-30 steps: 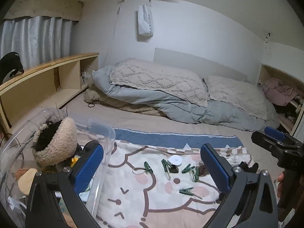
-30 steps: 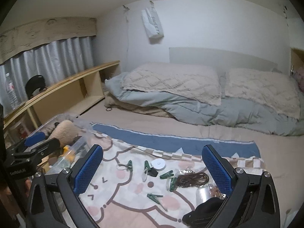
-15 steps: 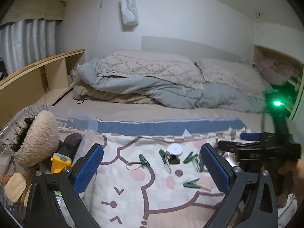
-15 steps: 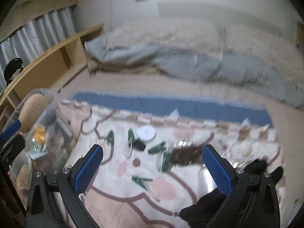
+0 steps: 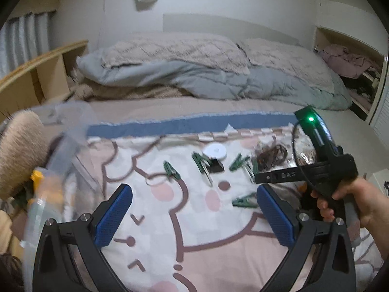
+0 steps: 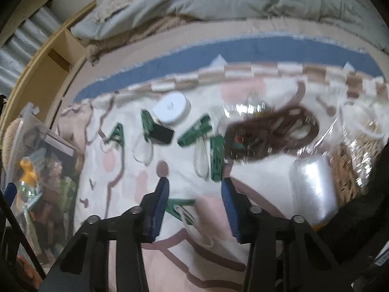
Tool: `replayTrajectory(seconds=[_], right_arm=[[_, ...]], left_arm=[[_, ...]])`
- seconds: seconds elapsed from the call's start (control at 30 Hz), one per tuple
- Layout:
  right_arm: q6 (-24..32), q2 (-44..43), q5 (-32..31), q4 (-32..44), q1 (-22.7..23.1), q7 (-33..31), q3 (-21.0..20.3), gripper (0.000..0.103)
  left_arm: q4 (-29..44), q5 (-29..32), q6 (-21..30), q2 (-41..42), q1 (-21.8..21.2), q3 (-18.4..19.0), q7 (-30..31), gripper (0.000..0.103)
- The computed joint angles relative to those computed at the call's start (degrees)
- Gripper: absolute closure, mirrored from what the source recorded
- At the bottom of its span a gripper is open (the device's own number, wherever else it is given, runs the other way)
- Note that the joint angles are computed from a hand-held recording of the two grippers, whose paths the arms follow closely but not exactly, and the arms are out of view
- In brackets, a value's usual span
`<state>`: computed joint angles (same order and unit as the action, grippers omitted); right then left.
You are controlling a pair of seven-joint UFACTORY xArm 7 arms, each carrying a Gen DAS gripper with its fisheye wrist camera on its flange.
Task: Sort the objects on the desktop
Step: 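Lower the right gripper onto a green clothespin while the left gripper lowers onto another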
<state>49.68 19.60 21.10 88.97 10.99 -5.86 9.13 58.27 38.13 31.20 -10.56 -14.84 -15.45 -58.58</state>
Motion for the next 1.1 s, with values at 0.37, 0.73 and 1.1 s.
replayTrajectory(seconds=[0.37,0.73,1.1], right_arm=[[2.4,2.3,0.1,-1.0,1.3,-0.8,1.5,0.088],[0.2,0.5,8.6,2.0,-0.4,-5.4,1.1,0.088],[-8.3,5.2,8.8,3.3,-2.4,1.7,1.3,0.088]], left_arm=[[-2.1,-8.7,-2.0,1.5,-1.5,2.0,7.1,0.0],[-3.2,-15.0,-5.0,4.2,-0.8,3.4,6.2,0.0],[3.0,-17.3,-6.2,13.1,-3.7,5.6,4.5,0.0]])
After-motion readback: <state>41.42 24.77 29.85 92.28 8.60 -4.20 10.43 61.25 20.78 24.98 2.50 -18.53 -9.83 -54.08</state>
